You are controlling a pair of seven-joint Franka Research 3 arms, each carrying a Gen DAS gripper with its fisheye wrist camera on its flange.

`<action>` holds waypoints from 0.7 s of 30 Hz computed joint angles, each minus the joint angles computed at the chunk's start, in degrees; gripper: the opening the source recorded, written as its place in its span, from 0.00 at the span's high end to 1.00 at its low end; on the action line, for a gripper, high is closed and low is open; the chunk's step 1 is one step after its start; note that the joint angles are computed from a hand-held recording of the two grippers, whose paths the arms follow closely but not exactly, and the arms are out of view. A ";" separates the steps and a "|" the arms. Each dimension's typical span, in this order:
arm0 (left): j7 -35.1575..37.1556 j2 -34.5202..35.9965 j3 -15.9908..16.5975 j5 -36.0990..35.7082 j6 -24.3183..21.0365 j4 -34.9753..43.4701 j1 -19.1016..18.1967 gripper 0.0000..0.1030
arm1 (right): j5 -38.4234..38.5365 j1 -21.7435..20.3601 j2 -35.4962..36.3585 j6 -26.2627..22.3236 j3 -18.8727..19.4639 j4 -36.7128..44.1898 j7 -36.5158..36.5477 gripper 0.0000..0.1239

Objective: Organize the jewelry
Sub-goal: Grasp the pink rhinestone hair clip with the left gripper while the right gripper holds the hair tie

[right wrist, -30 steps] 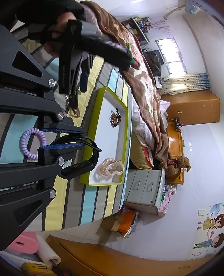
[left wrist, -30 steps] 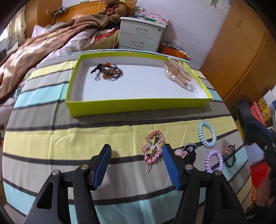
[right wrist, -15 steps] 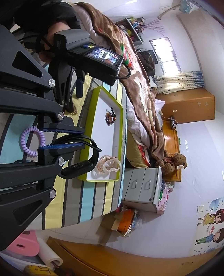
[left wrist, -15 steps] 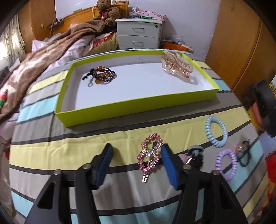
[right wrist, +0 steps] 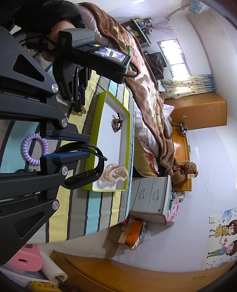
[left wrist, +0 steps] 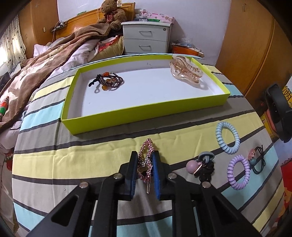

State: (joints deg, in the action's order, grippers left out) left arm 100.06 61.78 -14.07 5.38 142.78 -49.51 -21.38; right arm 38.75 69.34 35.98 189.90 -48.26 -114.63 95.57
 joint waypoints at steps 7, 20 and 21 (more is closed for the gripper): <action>-0.42 -1.44 -0.17 -0.13 1.57 -2.38 0.63 0.85 | -0.10 0.24 0.14 0.00 -0.30 0.00 0.23 0.91; 0.08 -6.02 -1.84 -0.80 6.37 -8.38 3.02 0.85 | -3.07 1.31 2.06 -2.63 -3.35 2.14 2.65 0.91; 0.13 -6.09 -1.91 -0.86 6.47 -8.31 3.12 0.85 | -3.73 1.28 2.30 -2.94 -3.68 2.43 3.29 0.91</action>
State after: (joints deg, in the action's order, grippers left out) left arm 100.19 55.69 -15.97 4.52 149.25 -57.82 -18.26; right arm 35.02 70.62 38.28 186.95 -51.94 -112.20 98.86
